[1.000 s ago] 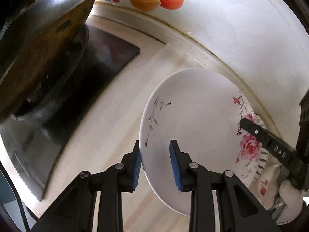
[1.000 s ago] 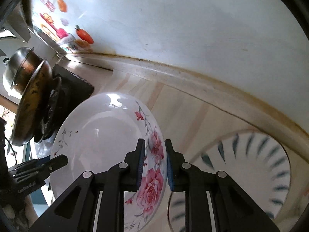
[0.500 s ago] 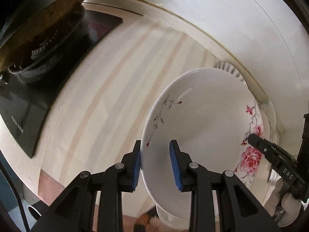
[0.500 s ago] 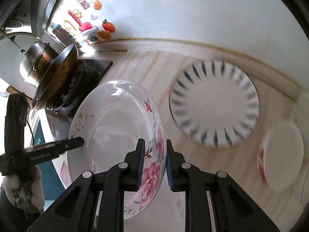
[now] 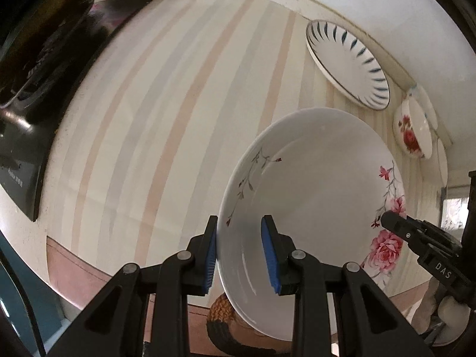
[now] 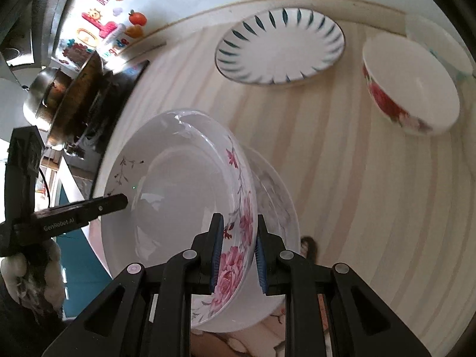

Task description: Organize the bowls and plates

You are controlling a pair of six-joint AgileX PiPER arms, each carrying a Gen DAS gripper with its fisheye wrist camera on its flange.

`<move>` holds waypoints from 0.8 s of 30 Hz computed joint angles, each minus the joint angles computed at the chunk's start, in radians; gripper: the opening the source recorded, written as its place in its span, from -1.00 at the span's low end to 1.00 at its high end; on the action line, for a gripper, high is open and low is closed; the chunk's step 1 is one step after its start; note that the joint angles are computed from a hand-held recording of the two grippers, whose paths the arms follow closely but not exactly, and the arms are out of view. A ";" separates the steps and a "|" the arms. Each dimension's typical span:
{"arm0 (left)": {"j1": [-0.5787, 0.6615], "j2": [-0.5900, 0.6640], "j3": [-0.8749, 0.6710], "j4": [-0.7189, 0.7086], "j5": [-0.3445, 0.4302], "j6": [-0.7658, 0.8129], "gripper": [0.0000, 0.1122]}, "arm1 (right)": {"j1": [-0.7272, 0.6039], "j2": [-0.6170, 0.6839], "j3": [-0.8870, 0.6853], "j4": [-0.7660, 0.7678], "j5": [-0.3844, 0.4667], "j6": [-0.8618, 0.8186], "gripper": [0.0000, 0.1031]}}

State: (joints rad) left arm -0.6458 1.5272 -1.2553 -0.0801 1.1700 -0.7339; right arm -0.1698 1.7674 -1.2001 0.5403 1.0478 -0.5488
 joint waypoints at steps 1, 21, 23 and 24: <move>-0.005 0.006 -0.001 0.002 0.001 0.001 -0.54 | -0.005 0.001 0.008 0.001 -0.005 -0.004 -0.57; -0.050 0.120 -0.031 0.023 -0.036 -0.011 -0.55 | -0.023 0.023 0.014 -0.045 0.007 -0.021 -0.58; -0.055 0.119 -0.028 0.027 -0.040 -0.020 -0.55 | -0.016 0.030 -0.001 -0.063 0.028 0.002 -0.58; -0.057 0.117 -0.023 0.028 -0.044 -0.025 -0.55 | -0.012 0.033 -0.009 -0.072 0.039 0.018 -0.58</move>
